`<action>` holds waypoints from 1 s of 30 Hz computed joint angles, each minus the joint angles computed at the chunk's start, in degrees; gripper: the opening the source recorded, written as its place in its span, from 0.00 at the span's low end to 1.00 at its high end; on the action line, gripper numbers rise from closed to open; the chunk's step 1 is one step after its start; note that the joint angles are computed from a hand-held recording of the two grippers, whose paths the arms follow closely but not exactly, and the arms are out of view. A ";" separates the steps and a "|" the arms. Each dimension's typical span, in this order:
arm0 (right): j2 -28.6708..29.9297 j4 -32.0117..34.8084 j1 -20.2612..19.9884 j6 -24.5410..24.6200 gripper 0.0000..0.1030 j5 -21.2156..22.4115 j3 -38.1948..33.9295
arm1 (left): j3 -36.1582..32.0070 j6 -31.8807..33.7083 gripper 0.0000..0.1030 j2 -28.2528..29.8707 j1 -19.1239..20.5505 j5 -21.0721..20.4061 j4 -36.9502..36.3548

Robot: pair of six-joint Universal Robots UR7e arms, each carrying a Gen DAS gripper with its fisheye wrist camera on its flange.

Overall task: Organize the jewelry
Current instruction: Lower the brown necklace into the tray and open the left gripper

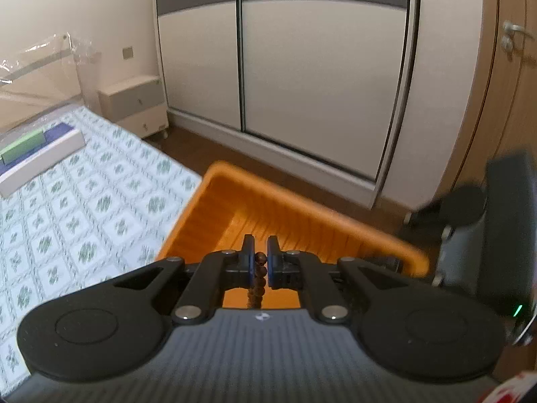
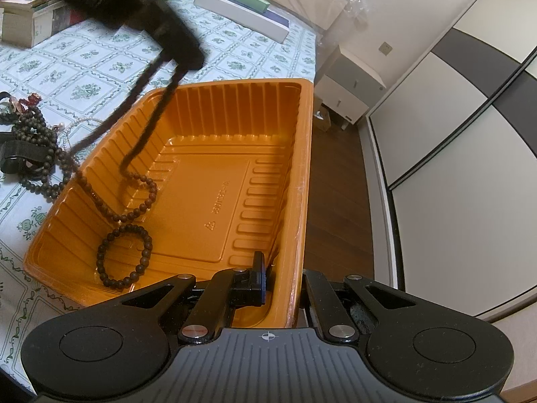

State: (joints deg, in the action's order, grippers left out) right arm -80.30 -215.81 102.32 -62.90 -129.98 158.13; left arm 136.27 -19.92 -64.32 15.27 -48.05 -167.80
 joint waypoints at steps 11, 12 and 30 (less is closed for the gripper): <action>-0.36 0.54 -0.48 0.23 0.04 0.37 -0.14 | -0.02 -1.88 0.06 1.31 2.41 -2.53 0.89; -0.44 0.56 -0.62 0.12 0.04 0.44 -0.18 | 0.06 -2.27 0.06 1.41 2.77 -2.57 1.43; -0.62 0.39 -1.22 -0.04 0.04 1.06 -0.14 | 7.82 -12.36 0.11 -11.48 0.22 5.19 10.59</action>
